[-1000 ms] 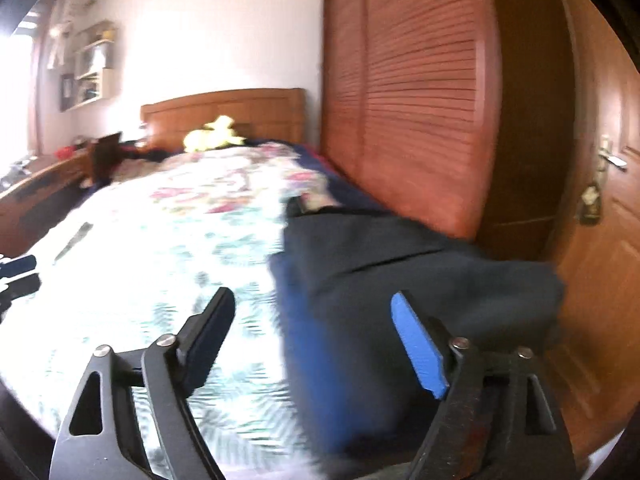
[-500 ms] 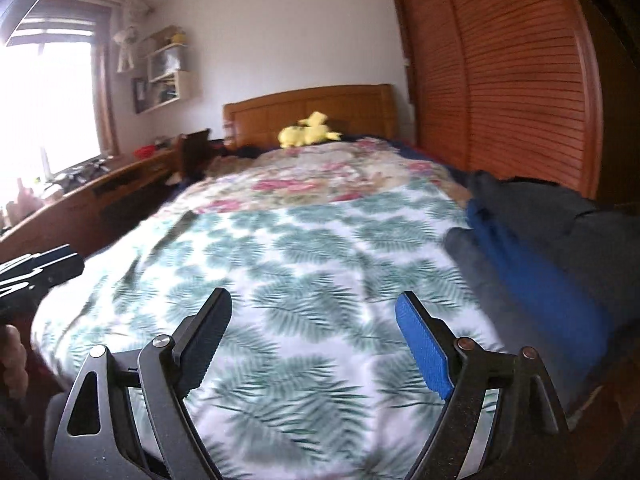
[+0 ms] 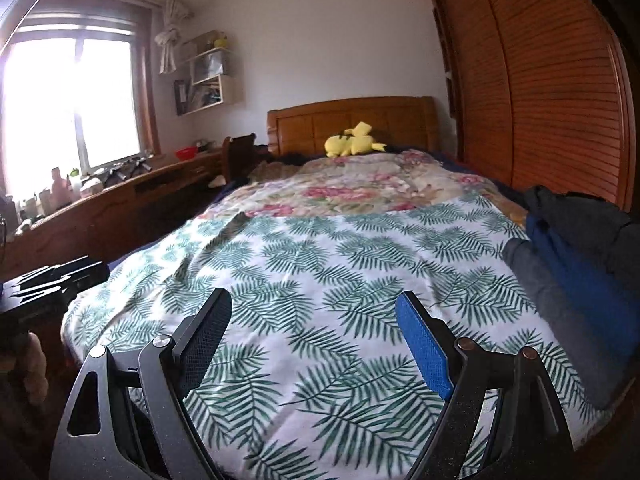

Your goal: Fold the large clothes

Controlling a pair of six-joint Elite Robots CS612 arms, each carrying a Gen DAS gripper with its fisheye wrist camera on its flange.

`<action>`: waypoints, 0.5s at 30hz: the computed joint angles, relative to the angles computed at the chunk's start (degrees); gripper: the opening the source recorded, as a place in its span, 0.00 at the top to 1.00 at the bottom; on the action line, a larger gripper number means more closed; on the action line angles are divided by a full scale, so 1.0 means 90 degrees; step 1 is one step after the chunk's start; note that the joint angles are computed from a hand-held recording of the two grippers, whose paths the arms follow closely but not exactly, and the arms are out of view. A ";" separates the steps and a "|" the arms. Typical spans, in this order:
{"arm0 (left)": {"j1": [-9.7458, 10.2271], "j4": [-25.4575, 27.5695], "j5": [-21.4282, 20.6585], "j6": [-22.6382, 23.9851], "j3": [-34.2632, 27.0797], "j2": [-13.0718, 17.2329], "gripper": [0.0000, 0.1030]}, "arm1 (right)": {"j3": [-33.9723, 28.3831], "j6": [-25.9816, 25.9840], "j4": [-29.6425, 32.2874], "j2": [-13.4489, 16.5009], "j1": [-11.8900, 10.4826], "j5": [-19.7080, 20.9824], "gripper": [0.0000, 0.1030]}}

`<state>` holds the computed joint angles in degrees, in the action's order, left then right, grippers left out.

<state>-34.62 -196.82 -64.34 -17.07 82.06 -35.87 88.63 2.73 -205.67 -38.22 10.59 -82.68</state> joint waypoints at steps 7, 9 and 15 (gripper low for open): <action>0.0007 -0.0180 -0.0099 -0.0128 0.0128 -0.0026 0.53 | -0.0007 -0.0042 -0.0011 0.0036 0.0065 0.0008 0.17; -0.0001 -0.0203 -0.0048 -0.0107 0.0134 -0.0026 0.53 | -0.0010 -0.0063 -0.0030 0.0041 0.0078 -0.0002 0.17; -0.0006 -0.0198 0.0005 -0.0106 0.0162 -0.0040 0.53 | -0.0017 -0.0075 -0.0024 0.0048 0.0097 -0.0011 0.17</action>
<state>-34.67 -198.60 -64.29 -18.02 83.51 -36.23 88.48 2.05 -205.88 -37.78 11.46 -82.78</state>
